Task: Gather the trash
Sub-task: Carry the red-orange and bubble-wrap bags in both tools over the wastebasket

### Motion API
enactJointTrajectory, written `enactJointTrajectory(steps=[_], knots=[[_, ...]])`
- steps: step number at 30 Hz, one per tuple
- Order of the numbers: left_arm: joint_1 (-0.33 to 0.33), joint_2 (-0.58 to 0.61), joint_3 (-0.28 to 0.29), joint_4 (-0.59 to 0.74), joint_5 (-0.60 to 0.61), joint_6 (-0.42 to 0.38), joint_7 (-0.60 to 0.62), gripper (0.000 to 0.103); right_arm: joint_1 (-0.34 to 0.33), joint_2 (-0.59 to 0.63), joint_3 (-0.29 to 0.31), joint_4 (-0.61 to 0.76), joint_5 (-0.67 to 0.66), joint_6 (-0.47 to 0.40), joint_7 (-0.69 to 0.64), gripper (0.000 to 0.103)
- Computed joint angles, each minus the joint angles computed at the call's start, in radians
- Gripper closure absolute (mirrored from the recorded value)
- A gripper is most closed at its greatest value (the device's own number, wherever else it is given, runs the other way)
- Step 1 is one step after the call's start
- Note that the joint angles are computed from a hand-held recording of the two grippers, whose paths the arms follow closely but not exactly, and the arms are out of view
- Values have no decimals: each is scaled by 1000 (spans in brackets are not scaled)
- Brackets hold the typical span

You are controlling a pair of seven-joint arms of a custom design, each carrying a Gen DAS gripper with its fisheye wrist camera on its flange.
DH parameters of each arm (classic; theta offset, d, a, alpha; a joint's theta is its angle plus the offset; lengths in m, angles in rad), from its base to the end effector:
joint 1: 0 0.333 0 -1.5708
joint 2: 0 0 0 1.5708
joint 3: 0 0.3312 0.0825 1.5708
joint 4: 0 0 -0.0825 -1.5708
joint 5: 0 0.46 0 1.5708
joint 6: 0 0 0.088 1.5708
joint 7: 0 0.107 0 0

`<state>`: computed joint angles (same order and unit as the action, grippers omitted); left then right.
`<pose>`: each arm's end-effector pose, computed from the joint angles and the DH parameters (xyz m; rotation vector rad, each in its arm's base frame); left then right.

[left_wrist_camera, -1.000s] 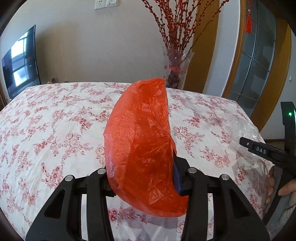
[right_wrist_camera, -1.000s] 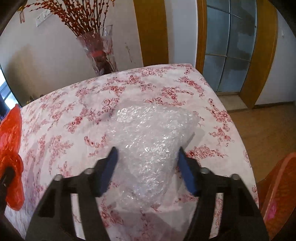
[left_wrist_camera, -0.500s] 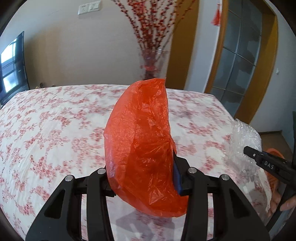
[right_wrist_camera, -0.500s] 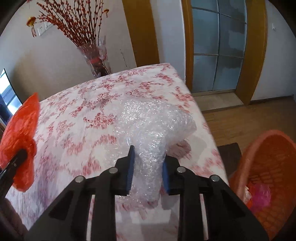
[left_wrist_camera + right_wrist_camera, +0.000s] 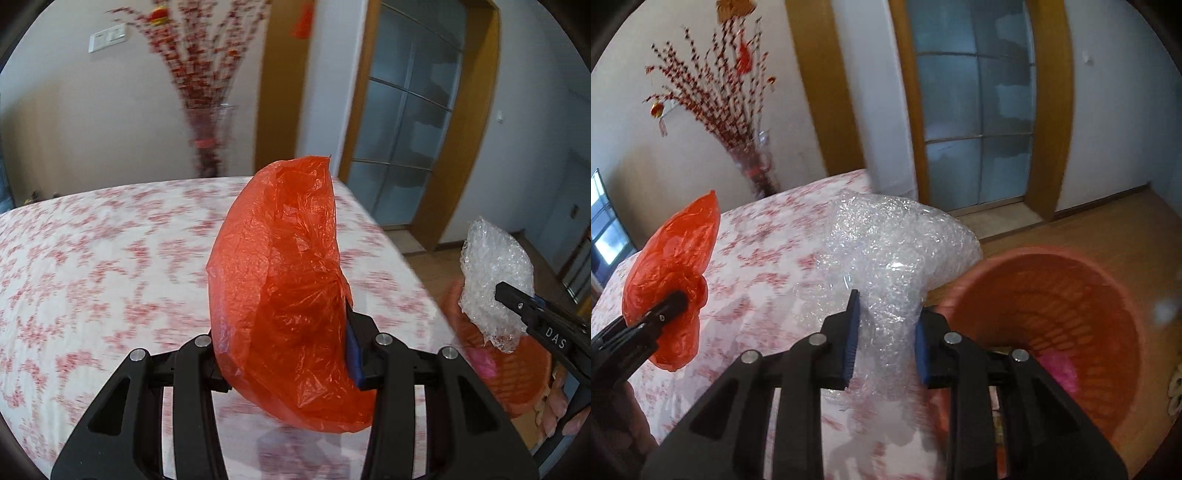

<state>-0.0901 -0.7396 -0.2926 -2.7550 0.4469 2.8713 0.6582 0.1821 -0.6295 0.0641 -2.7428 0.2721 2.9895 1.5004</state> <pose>0.3912 -0.1824 0.4843 -1.8047 1.5781 -0.8844 0.4366 0.0902 0.4795 -1.7080 1.5890 -0.5888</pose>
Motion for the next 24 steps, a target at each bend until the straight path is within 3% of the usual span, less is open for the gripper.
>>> enactJointTrajectory(steps=[12, 24], knots=[[-119, 162, -30, 121, -31, 82, 21, 59, -151, -212, -21, -141, -30, 24, 1, 77], [-187, 320, -42, 234, -40, 129, 53, 59, -241, -240, -43, -177, -32, 59, -11, 77]])
